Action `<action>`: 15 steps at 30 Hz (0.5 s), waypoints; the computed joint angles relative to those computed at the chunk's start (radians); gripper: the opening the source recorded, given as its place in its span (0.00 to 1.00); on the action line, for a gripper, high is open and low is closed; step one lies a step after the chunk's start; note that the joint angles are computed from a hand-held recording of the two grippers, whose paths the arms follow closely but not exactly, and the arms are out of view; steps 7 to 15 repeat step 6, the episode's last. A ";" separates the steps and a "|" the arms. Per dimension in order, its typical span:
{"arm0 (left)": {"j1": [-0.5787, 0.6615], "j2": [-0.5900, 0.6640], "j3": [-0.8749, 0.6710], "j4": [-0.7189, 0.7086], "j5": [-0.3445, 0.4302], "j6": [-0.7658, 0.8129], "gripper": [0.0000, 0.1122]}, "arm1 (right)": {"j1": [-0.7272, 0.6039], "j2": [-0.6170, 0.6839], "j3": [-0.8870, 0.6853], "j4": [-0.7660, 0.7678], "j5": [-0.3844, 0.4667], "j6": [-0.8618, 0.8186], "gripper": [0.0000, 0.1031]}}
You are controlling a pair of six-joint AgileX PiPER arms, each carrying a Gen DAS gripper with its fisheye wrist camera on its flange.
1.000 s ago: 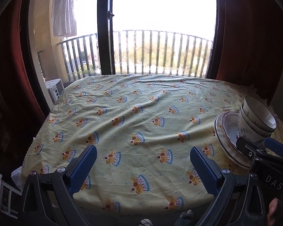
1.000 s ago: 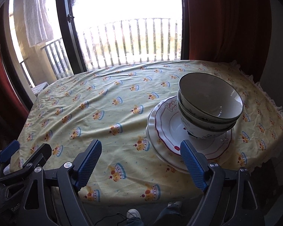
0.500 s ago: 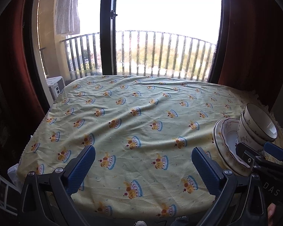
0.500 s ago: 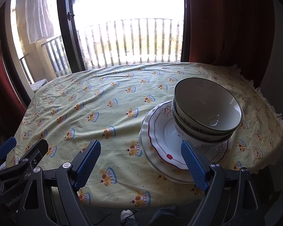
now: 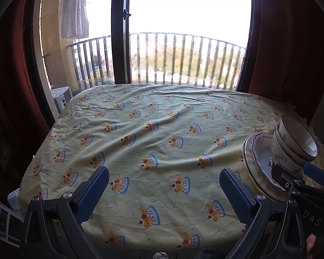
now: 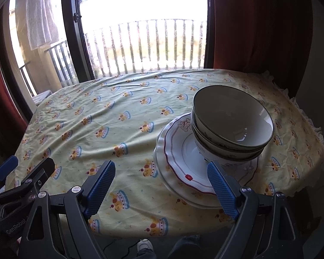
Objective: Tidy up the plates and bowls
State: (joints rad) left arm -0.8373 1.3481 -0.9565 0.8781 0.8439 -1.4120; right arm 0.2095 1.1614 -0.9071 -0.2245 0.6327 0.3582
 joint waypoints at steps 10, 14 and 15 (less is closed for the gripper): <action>0.015 -0.001 0.004 -0.015 -0.018 0.011 0.91 | 0.006 0.001 0.000 -0.009 0.005 0.011 0.86; 0.015 -0.001 0.004 -0.015 -0.018 0.011 0.91 | 0.006 0.001 0.000 -0.009 0.005 0.011 0.86; 0.015 -0.001 0.004 -0.015 -0.018 0.011 0.91 | 0.006 0.001 0.000 -0.009 0.005 0.011 0.86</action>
